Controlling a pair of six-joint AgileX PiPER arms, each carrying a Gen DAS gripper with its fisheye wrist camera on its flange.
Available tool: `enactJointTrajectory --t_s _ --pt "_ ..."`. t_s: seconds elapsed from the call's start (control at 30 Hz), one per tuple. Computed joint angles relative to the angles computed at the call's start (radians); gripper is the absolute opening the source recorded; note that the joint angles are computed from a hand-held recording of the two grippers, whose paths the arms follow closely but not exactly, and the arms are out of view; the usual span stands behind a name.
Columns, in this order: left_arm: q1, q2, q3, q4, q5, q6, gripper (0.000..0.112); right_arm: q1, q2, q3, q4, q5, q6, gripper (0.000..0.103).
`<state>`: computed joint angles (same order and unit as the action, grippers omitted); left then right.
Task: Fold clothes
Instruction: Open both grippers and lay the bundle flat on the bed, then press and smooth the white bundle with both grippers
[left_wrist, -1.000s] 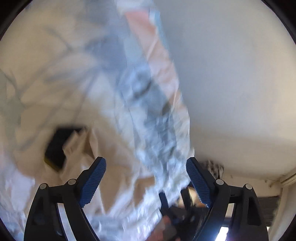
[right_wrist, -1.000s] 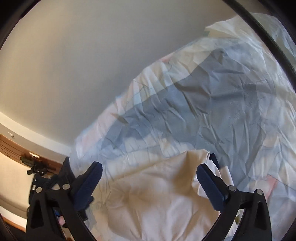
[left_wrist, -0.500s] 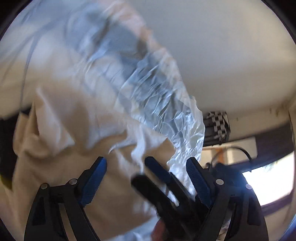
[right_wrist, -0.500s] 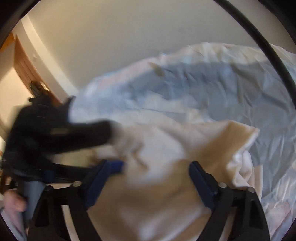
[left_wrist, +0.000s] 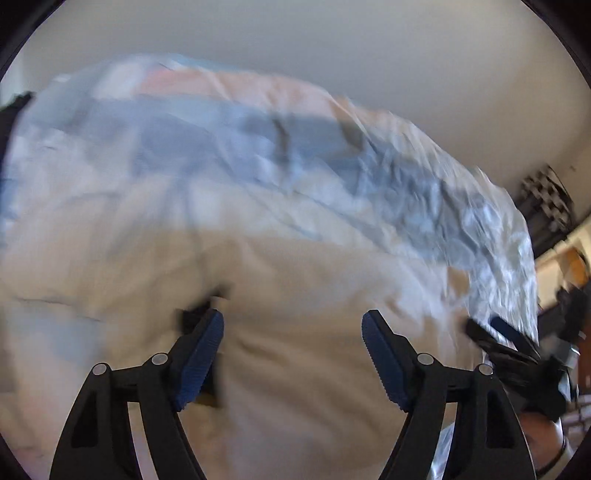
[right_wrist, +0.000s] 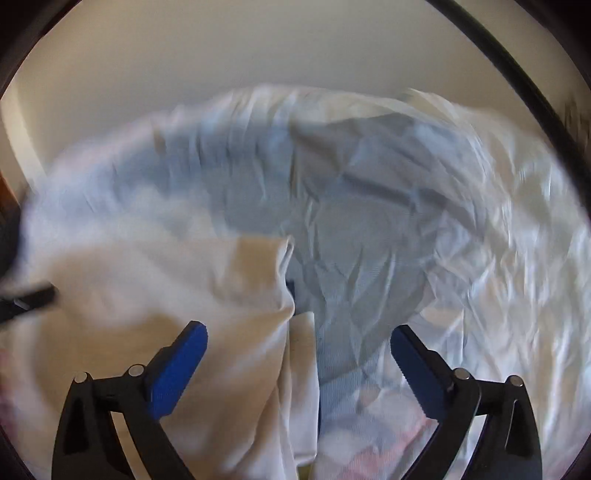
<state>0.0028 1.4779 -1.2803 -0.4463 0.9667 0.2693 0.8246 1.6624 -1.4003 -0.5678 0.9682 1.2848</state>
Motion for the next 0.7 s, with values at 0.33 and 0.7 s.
enactJointTrajectory --t_s 0.33,0.7 --pt "-0.153 0.098 -0.070 -0.013 -0.151 -0.004 0.081 0.035 0.266 -0.312 -0.054 -0.098 -0.203 0.102" --pt "-0.206 0.168 0.085 0.173 -0.393 -0.054 0.084 0.033 0.358 -0.273 -0.105 -0.079 -0.145 0.103"
